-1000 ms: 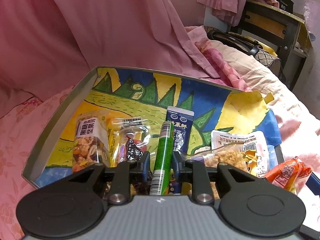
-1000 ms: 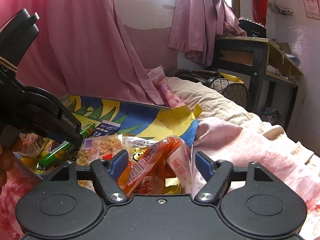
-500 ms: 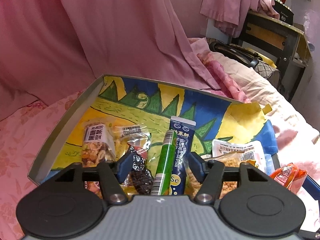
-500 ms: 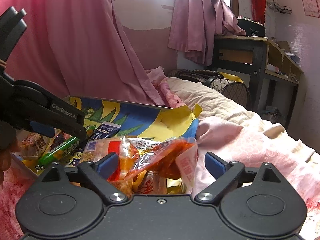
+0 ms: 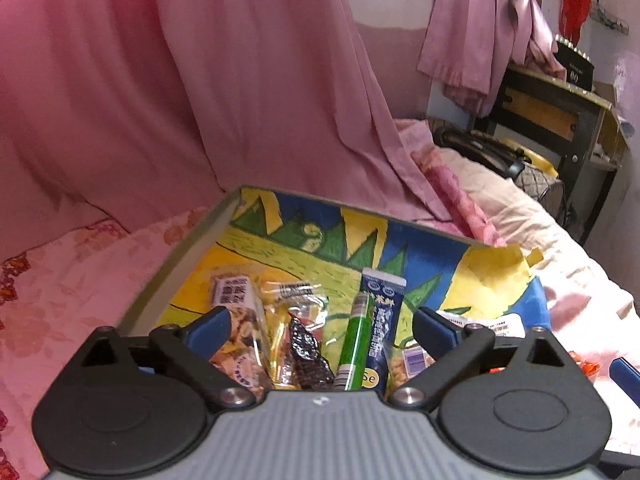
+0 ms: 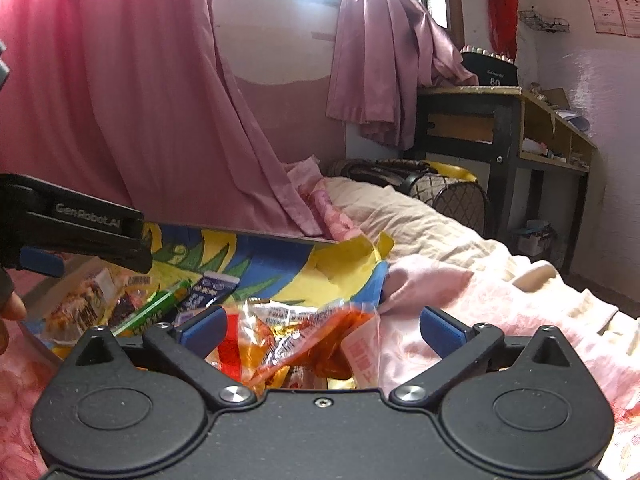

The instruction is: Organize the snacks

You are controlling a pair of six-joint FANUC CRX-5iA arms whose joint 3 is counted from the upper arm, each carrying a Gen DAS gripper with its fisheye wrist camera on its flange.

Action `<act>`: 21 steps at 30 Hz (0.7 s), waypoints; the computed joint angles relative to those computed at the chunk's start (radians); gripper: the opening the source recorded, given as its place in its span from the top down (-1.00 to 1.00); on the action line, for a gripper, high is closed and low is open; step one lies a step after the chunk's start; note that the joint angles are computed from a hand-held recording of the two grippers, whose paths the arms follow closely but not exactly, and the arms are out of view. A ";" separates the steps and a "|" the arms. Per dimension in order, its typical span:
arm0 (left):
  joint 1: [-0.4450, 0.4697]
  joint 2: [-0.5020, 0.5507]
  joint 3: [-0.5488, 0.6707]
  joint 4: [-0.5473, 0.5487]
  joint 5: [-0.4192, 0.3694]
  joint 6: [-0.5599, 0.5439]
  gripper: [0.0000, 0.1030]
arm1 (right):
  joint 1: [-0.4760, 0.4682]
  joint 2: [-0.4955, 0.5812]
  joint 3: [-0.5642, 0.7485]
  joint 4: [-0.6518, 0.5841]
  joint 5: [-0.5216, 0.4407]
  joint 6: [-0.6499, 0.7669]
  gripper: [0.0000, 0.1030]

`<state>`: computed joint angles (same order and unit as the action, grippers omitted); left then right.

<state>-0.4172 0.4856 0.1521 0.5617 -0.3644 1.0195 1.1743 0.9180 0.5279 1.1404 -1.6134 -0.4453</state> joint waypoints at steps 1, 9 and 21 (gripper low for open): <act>0.000 -0.009 -0.012 0.010 0.011 -0.009 -0.96 | 0.002 -0.001 -0.001 0.007 -0.002 -0.002 -0.98; 0.014 -0.066 -0.070 0.022 0.024 -0.026 -0.99 | 0.014 -0.004 0.005 0.055 -0.026 -0.031 -0.99; 0.028 -0.181 -0.215 0.113 0.093 -0.113 -0.99 | 0.056 -0.008 0.017 0.105 -0.099 -0.095 -0.99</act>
<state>-0.3889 0.3050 -0.0630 0.6750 -0.2715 0.9064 1.2305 0.9102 0.5452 1.2458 -1.7129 -0.5401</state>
